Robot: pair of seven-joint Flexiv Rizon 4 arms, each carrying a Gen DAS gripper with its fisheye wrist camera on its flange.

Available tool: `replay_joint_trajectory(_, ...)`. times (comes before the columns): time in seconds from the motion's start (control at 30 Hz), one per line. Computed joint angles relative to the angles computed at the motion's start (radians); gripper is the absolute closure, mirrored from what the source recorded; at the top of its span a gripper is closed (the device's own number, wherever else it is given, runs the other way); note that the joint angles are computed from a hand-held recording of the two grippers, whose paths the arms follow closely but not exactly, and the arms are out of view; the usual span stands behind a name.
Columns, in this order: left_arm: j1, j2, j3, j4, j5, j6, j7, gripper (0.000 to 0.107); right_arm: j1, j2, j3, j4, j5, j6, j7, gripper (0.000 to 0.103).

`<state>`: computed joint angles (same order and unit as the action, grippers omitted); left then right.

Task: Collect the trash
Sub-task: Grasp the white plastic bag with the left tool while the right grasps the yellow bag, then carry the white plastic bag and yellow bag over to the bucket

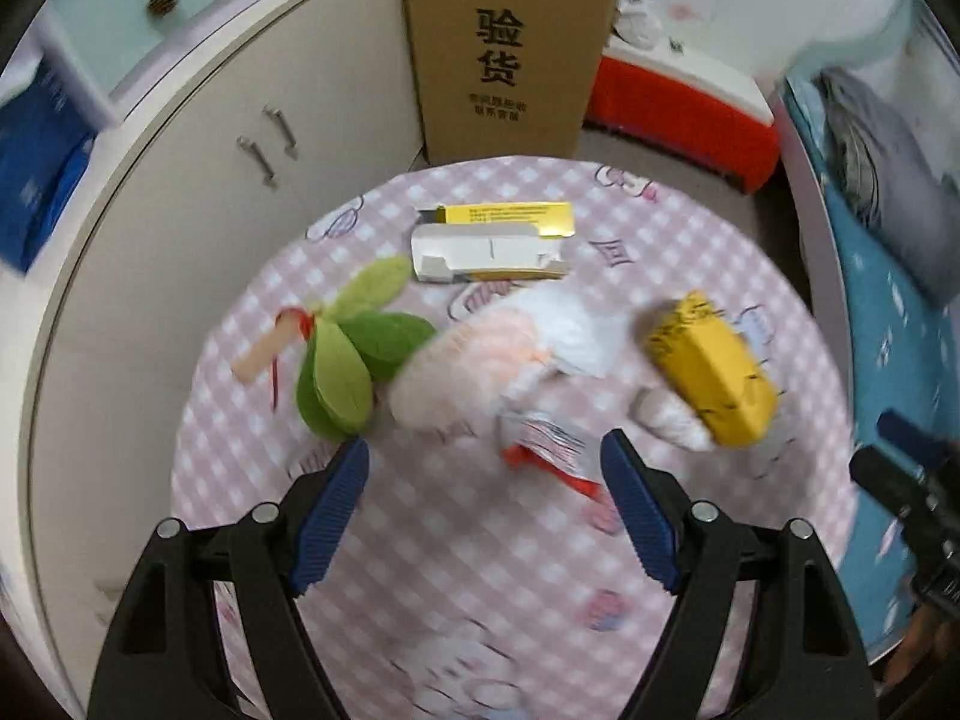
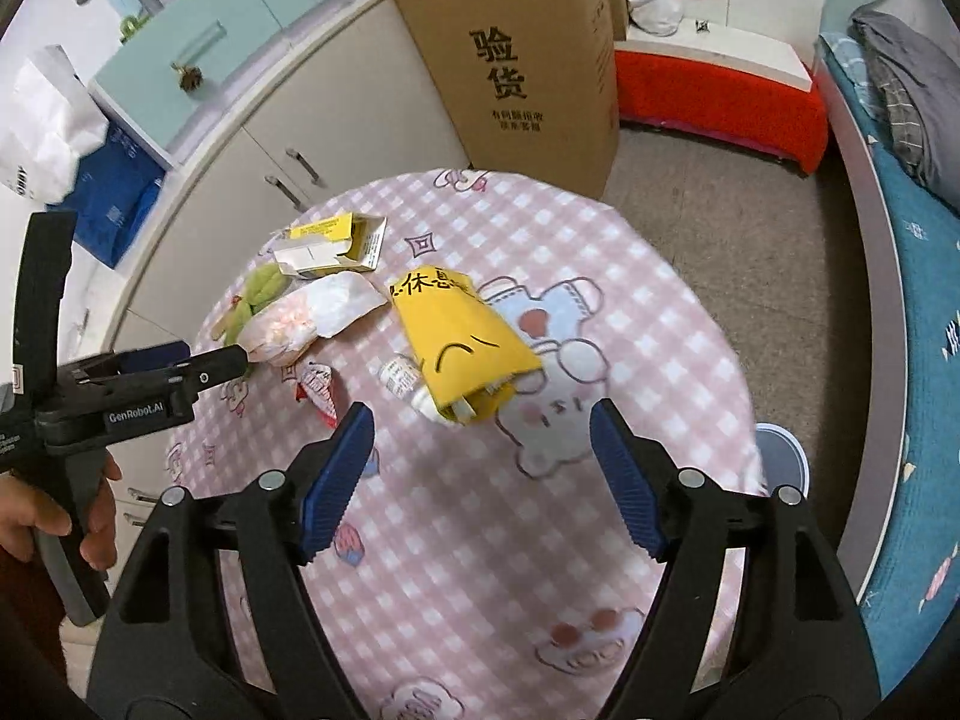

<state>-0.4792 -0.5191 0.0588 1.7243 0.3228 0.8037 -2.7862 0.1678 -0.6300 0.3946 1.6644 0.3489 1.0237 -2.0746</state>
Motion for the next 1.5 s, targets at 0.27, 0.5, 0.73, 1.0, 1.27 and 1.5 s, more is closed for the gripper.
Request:
replay_joint_trajectory(0.27, 0.06, -0.08, -0.017, -0.043, -0.004, 0.012, 0.252, 0.029, 0.123, -0.09, -0.056, -0.052, -0.135, 0.024, 0.131, 0.027)
replay_joint_trajectory(0.5, 0.071, -0.143, -0.015, -0.065, -0.075, 0.041, 0.409, 0.043, 0.158, -0.175, -0.063, -0.144, -0.223, -0.032, 0.213, 0.027)
replay_joint_trajectory(0.73, 0.06, -0.127, 0.012, -0.001, -0.13, 0.166, 0.366, 0.071, 0.132, -0.232, -0.03, -0.232, -0.212, -0.157, 0.201, 0.041)
replay_joint_trajectory(1.0, -0.033, -0.078, 0.07, -0.027, -0.082, 0.172, 0.175, 0.076, 0.054, -0.198, 0.01, -0.235, -0.107, -0.204, 0.082, 0.052)
replay_joint_trajectory(1.27, -0.119, -0.1, 0.063, -0.223, 0.008, 0.055, -0.003, 0.076, -0.115, -0.124, 0.041, -0.276, 0.127, -0.345, -0.045, 0.052)
replay_joint_trajectory(1.5, -0.16, -0.252, 0.013, -0.53, -0.007, -0.016, -0.033, 0.076, -0.254, -0.042, -0.035, -0.293, 0.268, -0.463, -0.151, 0.052)
